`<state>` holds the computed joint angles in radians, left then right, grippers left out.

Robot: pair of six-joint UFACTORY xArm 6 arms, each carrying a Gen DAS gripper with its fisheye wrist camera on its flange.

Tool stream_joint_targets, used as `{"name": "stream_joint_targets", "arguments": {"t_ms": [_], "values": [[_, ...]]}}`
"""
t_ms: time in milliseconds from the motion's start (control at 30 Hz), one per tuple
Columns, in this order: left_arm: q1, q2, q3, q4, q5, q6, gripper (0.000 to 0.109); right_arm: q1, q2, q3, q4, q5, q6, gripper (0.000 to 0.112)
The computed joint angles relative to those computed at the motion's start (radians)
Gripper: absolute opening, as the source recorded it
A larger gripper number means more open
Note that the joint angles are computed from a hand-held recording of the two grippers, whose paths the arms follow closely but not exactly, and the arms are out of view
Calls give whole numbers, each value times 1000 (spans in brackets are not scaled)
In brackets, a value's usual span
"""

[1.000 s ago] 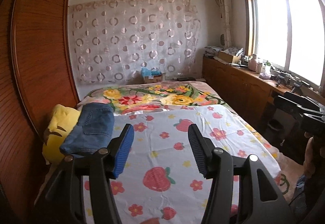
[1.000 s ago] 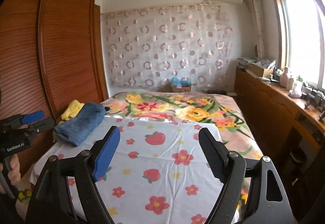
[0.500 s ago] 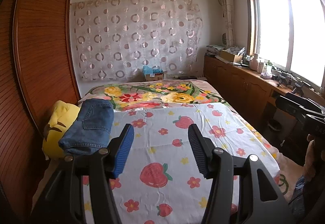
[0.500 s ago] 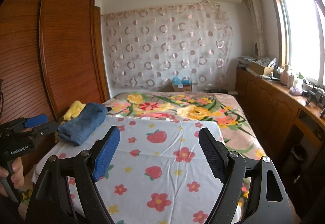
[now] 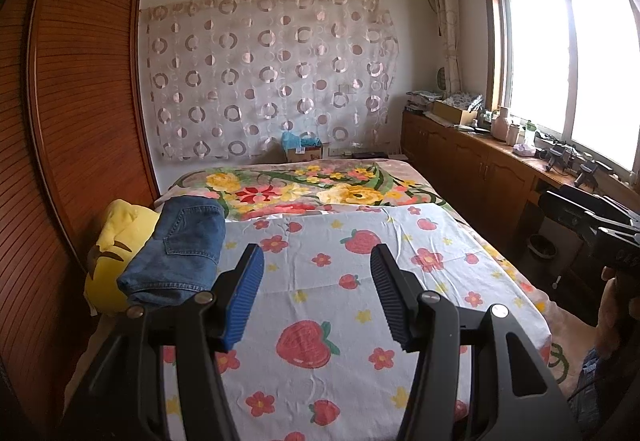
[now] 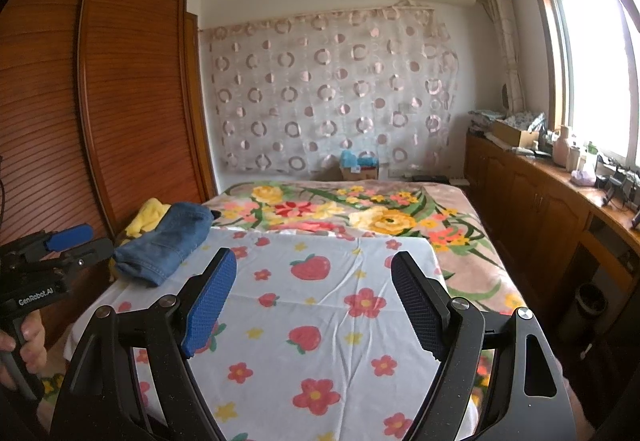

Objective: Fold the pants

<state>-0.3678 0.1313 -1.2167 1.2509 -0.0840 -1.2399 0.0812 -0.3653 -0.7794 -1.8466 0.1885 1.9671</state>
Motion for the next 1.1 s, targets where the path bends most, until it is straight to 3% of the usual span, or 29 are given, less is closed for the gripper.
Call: {"name": "stream_joint_targets", "arguments": {"t_ms": [1100], "values": [[12, 0, -20, 161, -6, -159, 55, 16, -3, 13, -17, 24, 24, 82]]}}
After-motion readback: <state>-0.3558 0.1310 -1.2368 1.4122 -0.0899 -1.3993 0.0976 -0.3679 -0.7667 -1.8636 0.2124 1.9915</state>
